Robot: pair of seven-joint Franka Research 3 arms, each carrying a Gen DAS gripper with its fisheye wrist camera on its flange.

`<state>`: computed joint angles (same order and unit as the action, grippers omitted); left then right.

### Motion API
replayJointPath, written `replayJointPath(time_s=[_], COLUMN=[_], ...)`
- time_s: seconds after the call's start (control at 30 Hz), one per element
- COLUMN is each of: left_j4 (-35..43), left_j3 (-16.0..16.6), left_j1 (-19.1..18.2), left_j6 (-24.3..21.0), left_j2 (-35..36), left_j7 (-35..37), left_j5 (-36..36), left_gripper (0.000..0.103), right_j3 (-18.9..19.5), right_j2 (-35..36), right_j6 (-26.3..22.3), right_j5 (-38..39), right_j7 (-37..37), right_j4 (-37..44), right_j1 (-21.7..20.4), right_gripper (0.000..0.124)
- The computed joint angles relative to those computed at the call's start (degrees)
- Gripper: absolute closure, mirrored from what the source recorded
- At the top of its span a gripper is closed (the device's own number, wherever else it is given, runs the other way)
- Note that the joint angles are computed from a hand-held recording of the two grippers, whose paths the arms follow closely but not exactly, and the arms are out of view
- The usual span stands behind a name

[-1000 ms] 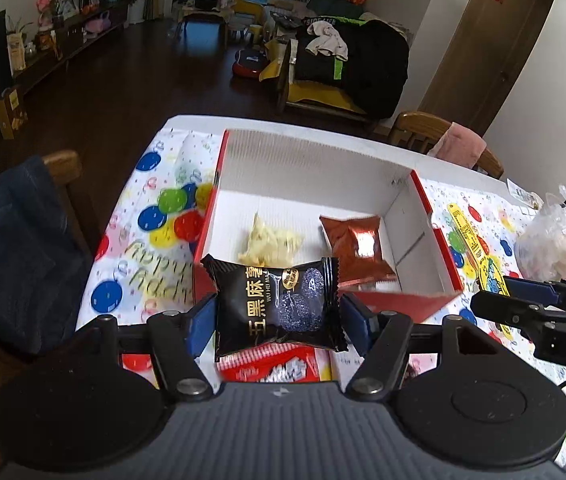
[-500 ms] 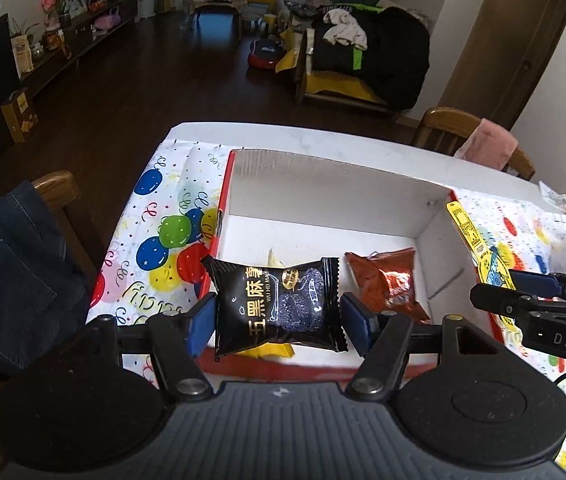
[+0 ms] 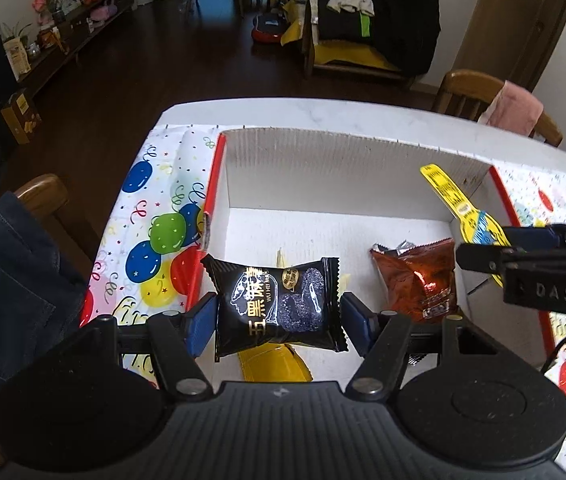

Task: Organize snacks
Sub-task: 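Carry the black packet and yellow minion packet over the red box, then lower both packets to the box floor and open both tools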

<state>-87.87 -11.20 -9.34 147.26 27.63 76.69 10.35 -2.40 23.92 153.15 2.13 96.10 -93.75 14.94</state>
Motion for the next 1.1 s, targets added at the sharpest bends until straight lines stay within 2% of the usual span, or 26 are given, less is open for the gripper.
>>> replayJointPath(time_s=[0.23,0.57,1.1], left_j4=[3.0,6.3,12.7], left_j3=[0.6,0.9,2.5], left_j1=[-1.3,-2.6,-5.6], left_j6=[-2.1,-5.6,-11.5], left_j2=[2.7,5.6,9.9], left_j7=[0.3,1.7,2.3], left_j5=[1.8,3.5,7.4], left_gripper=[0.037,0.037,0.036], right_j3=[0.3,-0.5,0.0], right_j2=[4.5,9.7,12.6], right_j6=[-3.7,-12.8,-16.8], right_j5=[0.2,-2.2,-1.4], right_j7=[-1.4,-3.0,-3.7], right_j4=[6.2,14.9,20.3], right_j1=[0.0,1.1,0.3], right_gripper=[0.072,0.072,0.072])
